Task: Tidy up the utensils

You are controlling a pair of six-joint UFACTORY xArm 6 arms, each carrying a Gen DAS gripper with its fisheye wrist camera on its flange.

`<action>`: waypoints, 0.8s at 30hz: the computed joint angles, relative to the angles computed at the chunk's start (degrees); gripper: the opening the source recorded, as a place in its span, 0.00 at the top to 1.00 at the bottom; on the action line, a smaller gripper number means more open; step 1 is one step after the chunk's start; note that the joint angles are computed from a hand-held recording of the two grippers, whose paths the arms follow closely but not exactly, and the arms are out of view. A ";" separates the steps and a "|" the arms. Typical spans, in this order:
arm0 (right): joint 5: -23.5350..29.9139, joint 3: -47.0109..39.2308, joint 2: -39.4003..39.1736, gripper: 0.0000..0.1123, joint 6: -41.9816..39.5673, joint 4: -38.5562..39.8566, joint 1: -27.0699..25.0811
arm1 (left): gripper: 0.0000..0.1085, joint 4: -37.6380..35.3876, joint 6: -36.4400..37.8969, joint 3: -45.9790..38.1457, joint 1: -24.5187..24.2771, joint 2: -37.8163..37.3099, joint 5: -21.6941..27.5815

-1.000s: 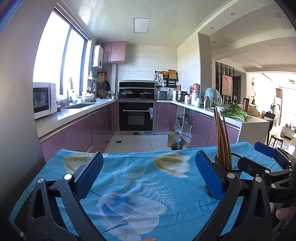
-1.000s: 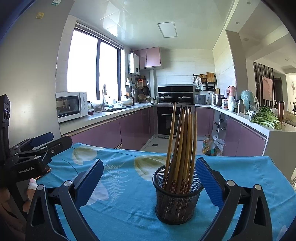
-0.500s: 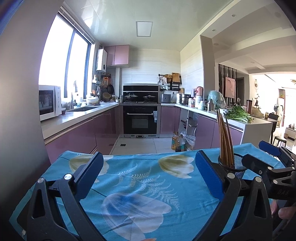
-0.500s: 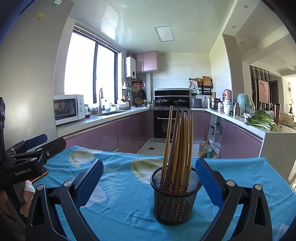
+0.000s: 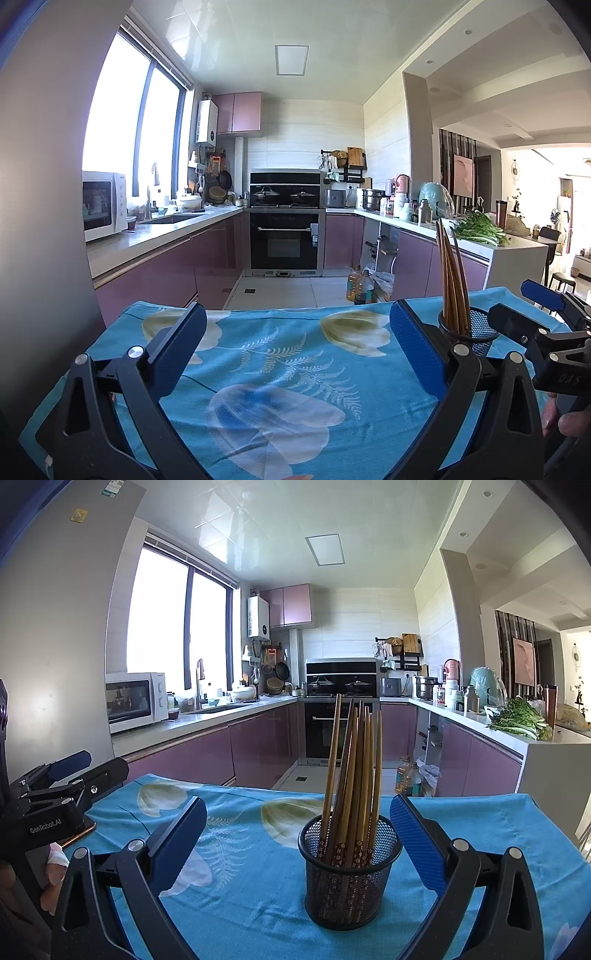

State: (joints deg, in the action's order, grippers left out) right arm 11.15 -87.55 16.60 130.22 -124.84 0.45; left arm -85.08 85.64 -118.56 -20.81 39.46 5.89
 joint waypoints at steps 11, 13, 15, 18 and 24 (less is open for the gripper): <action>2.15 0.70 -0.31 0.14 -0.94 1.30 0.70 | 0.10 0.09 0.02 0.13 0.06 -0.07 -0.41; 2.32 0.61 -0.16 0.14 -2.43 2.67 0.75 | 0.10 0.31 -0.29 0.12 0.08 -0.03 -0.44; 3.09 1.00 -0.33 0.14 -3.56 3.85 0.90 | 0.10 0.43 -0.52 0.18 0.07 -0.03 -0.60; 3.73 1.00 -0.20 0.14 -5.69 5.71 1.11 | 0.10 0.63 -0.76 0.72 0.02 -0.24 -0.68; 6.15 1.51 -0.19 0.14 -10.28 9.79 1.93 | 0.10 1.69 -2.39 0.97 0.11 -0.14 -0.66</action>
